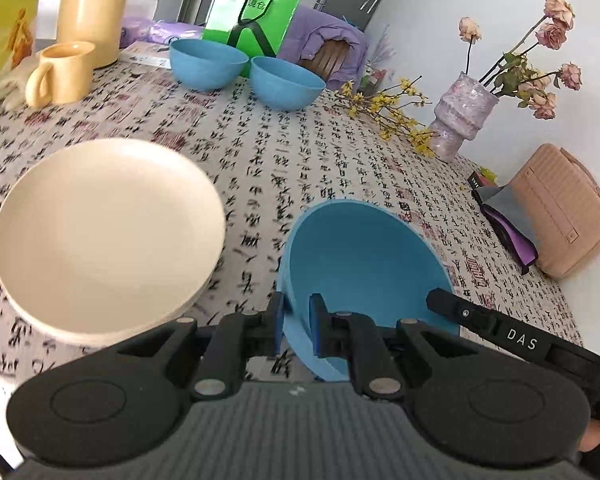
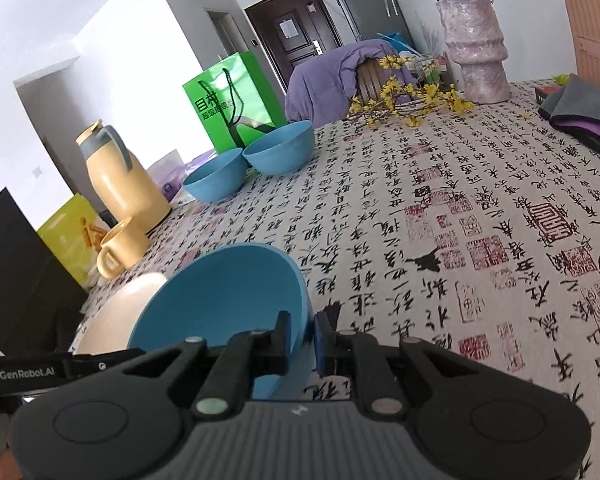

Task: Organize plates and bowls
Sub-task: 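Lift the blue bowl and carry it beside the cream plate stack, then lower the bowl onto the cloth and open both grippers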

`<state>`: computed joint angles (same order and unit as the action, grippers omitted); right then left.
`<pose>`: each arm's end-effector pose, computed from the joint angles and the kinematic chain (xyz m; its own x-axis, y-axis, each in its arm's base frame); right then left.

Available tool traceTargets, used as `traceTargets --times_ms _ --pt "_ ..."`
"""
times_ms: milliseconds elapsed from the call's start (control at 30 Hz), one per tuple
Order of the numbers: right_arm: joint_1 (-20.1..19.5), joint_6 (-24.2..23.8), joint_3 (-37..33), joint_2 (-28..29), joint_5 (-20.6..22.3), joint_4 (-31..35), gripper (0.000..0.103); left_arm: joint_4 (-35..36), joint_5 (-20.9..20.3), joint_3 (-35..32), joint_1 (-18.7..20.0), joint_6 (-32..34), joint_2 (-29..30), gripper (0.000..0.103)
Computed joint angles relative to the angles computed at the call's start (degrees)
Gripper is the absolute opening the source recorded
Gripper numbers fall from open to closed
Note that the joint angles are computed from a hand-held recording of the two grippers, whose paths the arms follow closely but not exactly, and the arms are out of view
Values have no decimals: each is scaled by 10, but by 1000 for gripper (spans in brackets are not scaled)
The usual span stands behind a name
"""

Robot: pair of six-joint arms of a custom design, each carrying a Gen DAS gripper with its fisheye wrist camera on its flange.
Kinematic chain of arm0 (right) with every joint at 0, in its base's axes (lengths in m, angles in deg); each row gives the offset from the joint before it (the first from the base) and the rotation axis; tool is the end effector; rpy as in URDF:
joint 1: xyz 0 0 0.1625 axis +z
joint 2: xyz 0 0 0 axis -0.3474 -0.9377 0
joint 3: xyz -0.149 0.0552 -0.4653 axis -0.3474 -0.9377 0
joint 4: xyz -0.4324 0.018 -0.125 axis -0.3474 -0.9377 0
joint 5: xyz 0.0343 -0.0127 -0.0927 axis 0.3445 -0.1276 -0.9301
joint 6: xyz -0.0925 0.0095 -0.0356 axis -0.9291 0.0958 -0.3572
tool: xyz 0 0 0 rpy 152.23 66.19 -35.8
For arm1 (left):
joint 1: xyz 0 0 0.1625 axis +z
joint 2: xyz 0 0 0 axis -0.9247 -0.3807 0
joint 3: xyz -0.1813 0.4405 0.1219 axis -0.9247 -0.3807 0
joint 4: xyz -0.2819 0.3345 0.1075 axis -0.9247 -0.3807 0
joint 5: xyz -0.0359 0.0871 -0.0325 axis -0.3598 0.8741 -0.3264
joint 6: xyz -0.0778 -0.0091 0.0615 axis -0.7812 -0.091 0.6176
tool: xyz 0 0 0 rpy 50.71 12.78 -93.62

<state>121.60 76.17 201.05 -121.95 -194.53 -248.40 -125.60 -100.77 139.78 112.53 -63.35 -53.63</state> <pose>0.1618 -0.3688 0.1530 -0.9219 0.1470 0.3584 -0.2260 0.5473 -0.8058 -0.1845 -0.4424 0.1638 -0.8751 0.3127 -0.3692 0.4633 0.7617 -0.4530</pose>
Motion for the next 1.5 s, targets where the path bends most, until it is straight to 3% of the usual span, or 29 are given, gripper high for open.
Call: traceTargets --times_ms 233,433,667,833,933,967,1033,1100,1233,1367,1500 --pt "26 0 2 14 -34 -7 12 -1 -3 11 -2 -7 -9 12" --pt "22 3 3 10 -36 -5 14 14 -12 4 3 -12 -4 13" --pt "7 7 -3 2 -24 7 14 23 -25 -10 15 -11 7 13" --pt "-15 16 -1 -2 10 5 19 24 -33 -16 20 -7 9 15" --pt "-19 13 -1 0 17 -6 21 23 -42 -16 22 6 7 25" --pt "-18 11 -1 1 16 -9 23 20 -41 -14 21 10 5 33" --pt "-17 6 0 3 16 -25 45 18 -36 -11 19 17 1 37" --pt "-11 -5 0 6 6 -42 47 13 -27 -6 16 26 -5 39" --pt "8 -62 2 22 -7 -106 51 -44 -2 22 -1 64 -19 48" --pt "33 -139 7 47 -13 -182 66 -118 25 60 -22 109 -32 72" --pt "48 -180 19 75 -7 -233 73 -187 60 100 -45 132 -39 84"
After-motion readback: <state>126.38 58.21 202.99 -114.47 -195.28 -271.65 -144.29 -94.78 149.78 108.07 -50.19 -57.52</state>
